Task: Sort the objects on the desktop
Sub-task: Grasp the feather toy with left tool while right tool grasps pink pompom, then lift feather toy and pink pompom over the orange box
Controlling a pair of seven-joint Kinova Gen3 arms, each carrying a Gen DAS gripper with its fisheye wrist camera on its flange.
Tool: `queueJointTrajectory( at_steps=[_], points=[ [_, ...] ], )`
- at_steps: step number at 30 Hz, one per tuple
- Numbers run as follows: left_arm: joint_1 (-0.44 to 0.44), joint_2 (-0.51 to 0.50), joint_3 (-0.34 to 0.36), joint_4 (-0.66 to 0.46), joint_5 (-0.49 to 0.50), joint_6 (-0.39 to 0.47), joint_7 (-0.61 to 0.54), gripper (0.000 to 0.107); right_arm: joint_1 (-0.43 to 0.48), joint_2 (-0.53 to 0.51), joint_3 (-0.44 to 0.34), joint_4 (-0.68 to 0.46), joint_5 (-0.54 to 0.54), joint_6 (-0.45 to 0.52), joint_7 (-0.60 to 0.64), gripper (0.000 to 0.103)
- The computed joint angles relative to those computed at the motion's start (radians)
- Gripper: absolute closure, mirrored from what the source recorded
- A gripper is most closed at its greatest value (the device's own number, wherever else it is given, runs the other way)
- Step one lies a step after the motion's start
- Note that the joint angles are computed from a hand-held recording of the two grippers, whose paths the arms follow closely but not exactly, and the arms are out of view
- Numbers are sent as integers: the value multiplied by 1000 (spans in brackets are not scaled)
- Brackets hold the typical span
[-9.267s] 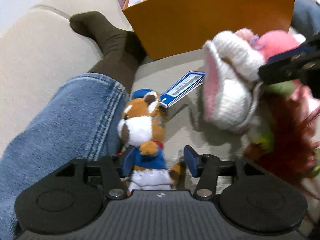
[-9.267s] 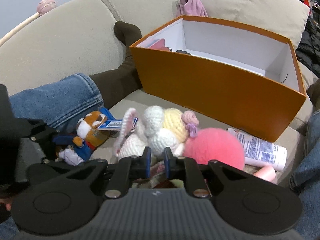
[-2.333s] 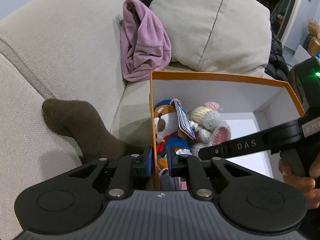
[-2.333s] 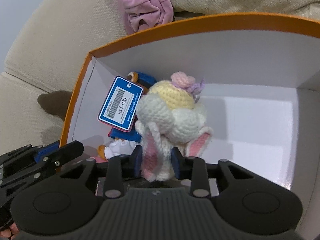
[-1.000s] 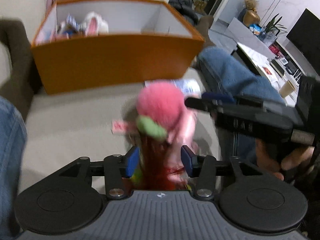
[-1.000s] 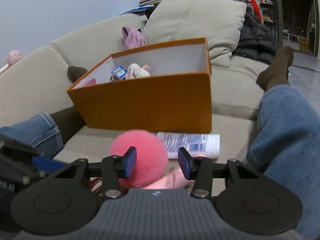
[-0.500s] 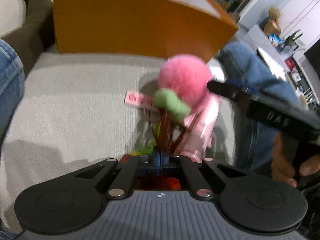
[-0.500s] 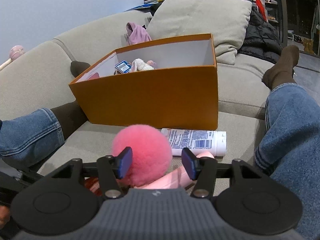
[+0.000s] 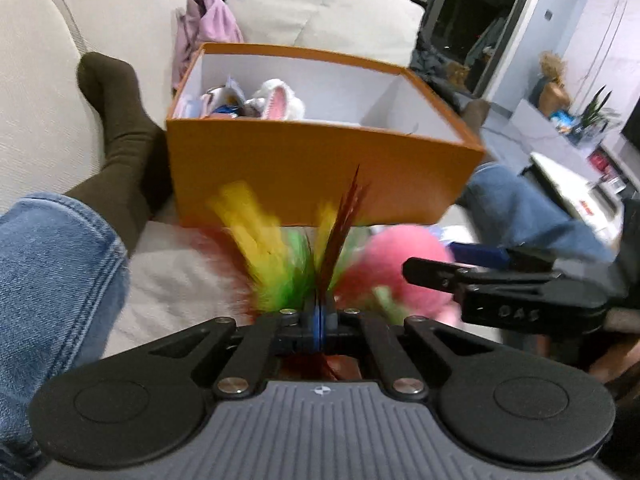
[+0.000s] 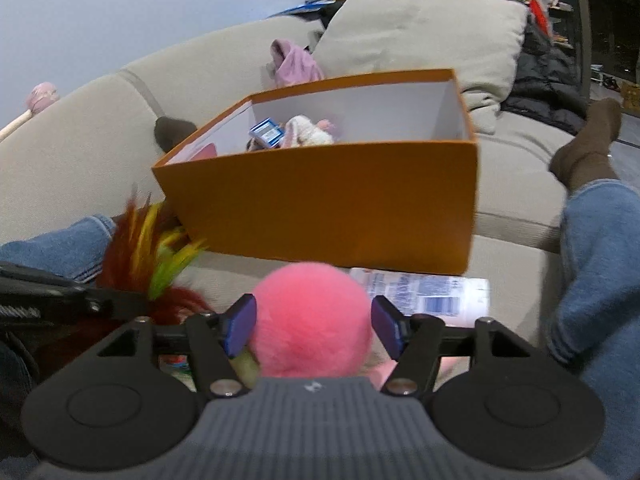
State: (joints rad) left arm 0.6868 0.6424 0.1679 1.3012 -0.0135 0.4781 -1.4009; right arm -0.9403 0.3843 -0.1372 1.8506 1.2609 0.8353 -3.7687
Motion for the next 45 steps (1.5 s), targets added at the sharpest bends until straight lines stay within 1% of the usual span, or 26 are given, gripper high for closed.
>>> queueJointTrajectory(
  at_steps=[2,3,5,7,9,10,12,14,15,16,17,19,20,22,24,28,32,36,40,43,45],
  points=[
    [2,0,-2,13,-1,-25,1,105,12,16,2,-15,-11,-16,24,32],
    [6,-4,-6,22,-4,-40,3,102,12,26,5,-24,-17,-16,35,32],
    [38,-10,-43,34,-28,-60,25,89,8,45,13,-43,-30,-8,68,32],
    [74,-13,-83,41,-61,-70,56,83,3,62,22,-59,-42,-3,94,33],
    [121,-9,-132,39,-110,-74,89,78,2,71,33,-67,-54,-13,103,37],
    [154,-1,-168,33,-143,-78,113,76,3,75,37,-69,-60,-22,106,41],
    [211,14,-227,29,-212,-88,151,76,2,82,47,-70,-71,-33,110,42],
    [265,25,-285,24,-273,-83,199,76,0,81,58,-61,-67,-53,98,50],
    [282,31,-303,18,-296,-76,224,76,-1,80,62,-55,-60,-65,89,52],
    [284,33,-305,18,-310,-75,242,76,-6,80,65,-52,-53,-66,81,54],
    [276,33,-297,19,-314,-77,258,85,-9,80,67,-51,-48,-65,79,55],
    [262,30,-288,24,-318,-86,289,98,-22,80,71,-42,-25,-56,53,57],
    [255,28,-282,27,-319,-89,300,102,-25,78,70,-37,-13,-56,43,57],
    [232,22,-260,31,-314,-92,309,105,-31,76,66,-32,8,-44,26,58],
    [208,15,-235,37,-303,-96,311,106,-36,75,59,-29,24,-28,14,59],
    [138,-3,-159,41,-252,-101,278,107,-45,58,45,-3,81,6,-57,59],
    [93,-21,-114,32,-202,-104,244,107,-41,45,19,11,120,49,-102,60],
    [62,-32,-88,12,-160,-101,215,107,-21,22,-2,37,168,54,-193,60],
    [35,-43,-53,-5,-130,-107,160,107,-7,-16,-30,74,250,81,-303,60],
    [25,-47,-37,-34,-111,-106,118,107,12,-45,-53,86,295,112,-334,60],
    [15,-46,-25,-62,-98,-107,90,107,38,-66,-64,94,332,110,-350,60]
  ],
)
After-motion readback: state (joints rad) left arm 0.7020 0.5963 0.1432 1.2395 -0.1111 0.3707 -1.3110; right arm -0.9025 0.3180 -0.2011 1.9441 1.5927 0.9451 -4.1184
